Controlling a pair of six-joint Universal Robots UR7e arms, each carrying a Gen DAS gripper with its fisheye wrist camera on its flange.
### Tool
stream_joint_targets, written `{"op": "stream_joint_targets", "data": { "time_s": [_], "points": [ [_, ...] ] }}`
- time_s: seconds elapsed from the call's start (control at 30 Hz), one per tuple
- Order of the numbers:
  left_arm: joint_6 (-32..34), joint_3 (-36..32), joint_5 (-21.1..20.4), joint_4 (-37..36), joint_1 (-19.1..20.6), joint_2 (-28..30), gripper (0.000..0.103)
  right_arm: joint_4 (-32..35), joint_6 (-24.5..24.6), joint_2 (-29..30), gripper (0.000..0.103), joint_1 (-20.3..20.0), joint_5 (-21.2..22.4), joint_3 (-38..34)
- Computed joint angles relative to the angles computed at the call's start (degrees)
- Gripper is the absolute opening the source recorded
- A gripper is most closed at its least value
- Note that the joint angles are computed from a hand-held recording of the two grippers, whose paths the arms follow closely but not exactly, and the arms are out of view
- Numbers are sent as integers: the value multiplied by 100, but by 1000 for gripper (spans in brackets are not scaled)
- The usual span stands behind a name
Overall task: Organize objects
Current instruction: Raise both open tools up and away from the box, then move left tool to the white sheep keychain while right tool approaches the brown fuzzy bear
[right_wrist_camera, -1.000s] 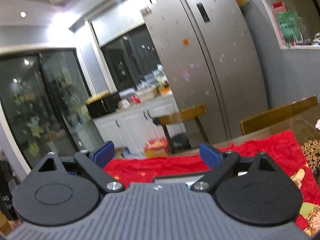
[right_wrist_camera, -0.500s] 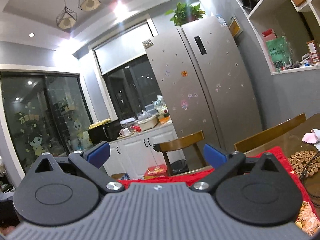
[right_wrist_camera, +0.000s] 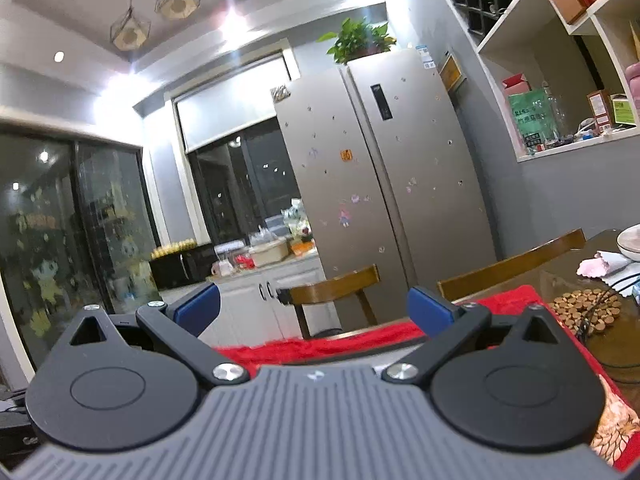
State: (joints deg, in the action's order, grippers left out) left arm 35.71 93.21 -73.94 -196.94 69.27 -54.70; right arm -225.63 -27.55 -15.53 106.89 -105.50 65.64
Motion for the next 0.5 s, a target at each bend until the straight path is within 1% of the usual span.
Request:
{"op": "stream_joint_targets", "data": {
  "time_s": [0.07,0.2,0.23,0.27,0.33,0.4,0.5],
  "points": [
    [-129,75,-18,97,111,27,71,67,-101,100,103,-37,-86,-60],
    [-230,10,-75,390,323,220,71,-44,-105,393,99,-83,-432,-301],
    [-191,-30,-66,471,355,282,71,124,-111,480,98,-126,-519,-382],
    [-155,-57,-40,499,384,357,71,124,-111,480,97,-126,-519,-382],
    [-113,-137,12,587,445,499,71,440,-57,481,95,-157,-640,-352],
    [-118,-245,170,852,457,616,71,712,84,480,95,-196,-724,-323],
    [-22,-268,151,1145,519,670,71,966,296,431,94,-248,-782,-193]
  ]
}}
